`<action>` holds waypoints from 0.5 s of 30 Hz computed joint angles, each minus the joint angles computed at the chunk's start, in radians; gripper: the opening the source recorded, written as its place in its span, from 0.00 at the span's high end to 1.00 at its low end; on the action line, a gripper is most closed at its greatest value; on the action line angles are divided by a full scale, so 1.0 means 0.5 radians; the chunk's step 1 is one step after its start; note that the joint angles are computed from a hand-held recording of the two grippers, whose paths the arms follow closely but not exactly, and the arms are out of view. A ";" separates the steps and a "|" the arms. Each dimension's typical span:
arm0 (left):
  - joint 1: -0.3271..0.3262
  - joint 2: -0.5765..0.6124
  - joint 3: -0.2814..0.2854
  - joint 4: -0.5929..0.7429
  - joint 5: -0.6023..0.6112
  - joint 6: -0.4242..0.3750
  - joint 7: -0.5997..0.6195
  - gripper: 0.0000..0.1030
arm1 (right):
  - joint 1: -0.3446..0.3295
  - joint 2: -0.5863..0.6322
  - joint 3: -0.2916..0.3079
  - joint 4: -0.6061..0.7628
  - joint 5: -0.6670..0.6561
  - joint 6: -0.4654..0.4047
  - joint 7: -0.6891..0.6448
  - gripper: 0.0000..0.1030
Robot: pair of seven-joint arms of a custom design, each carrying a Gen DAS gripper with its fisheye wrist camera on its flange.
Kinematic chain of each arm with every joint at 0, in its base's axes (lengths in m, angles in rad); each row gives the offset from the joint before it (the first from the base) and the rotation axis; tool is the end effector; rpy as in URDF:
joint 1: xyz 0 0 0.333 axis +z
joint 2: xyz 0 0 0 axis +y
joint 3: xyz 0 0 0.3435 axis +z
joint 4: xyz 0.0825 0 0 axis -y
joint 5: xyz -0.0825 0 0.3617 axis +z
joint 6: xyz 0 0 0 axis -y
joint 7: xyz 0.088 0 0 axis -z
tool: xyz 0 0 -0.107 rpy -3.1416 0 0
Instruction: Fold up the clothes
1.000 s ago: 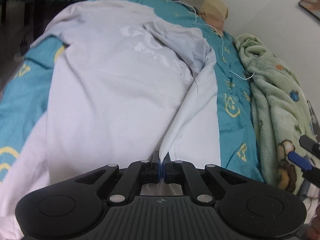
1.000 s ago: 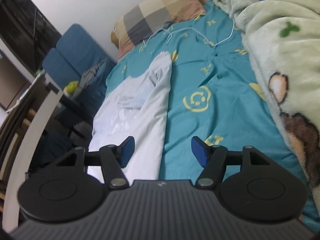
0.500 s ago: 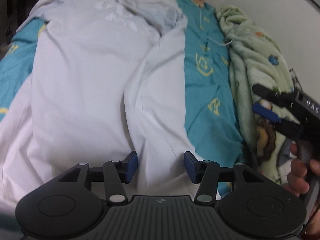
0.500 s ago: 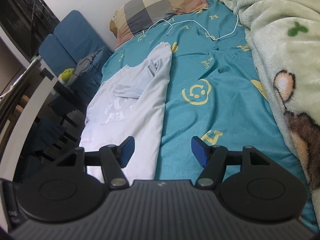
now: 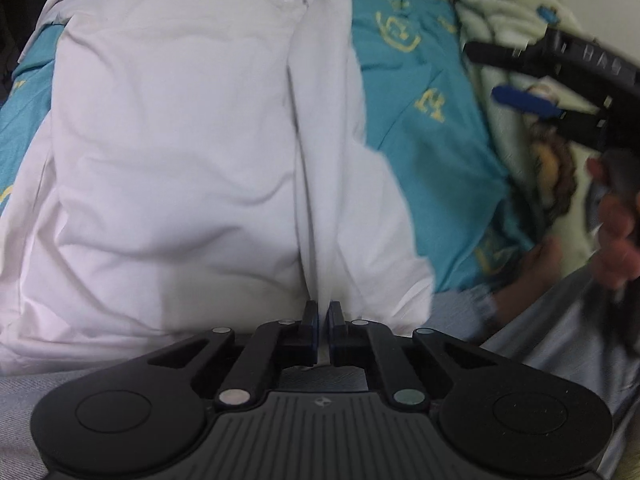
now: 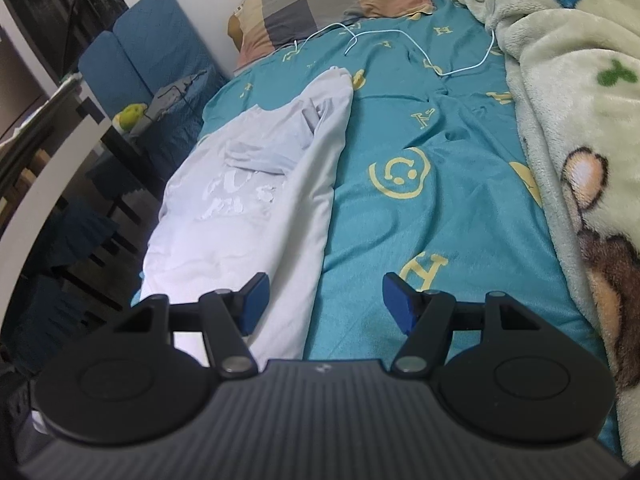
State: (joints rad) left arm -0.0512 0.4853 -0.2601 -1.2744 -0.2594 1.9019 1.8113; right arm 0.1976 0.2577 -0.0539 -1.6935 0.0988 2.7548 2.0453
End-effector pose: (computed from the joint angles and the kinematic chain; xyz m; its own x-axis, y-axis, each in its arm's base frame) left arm 0.6776 -0.1912 0.5311 -0.4420 -0.8363 0.3243 -0.8953 0.3889 -0.2173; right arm 0.6648 0.0967 0.5756 -0.2221 -0.8906 -0.3970 -0.6692 0.4353 -0.6023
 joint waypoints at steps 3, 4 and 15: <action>0.012 -0.052 -0.005 -0.115 -0.020 0.084 0.039 0.95 | -0.002 0.004 0.006 0.009 0.007 -0.018 -0.018 0.36; 0.031 -0.070 -0.015 -0.139 -0.059 0.107 0.069 0.94 | 0.005 -0.002 0.002 0.002 -0.005 -0.010 -0.015 0.36; 0.260 -0.146 0.001 -0.143 -0.576 0.387 0.242 0.45 | 0.110 -0.147 -0.086 -0.201 -0.250 0.316 0.209 0.36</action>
State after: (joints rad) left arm 0.0790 0.4124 -0.2598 -1.3457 -0.5477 2.0953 1.9321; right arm 0.2525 0.1842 -0.0971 -1.7939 -0.0261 2.9127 2.1497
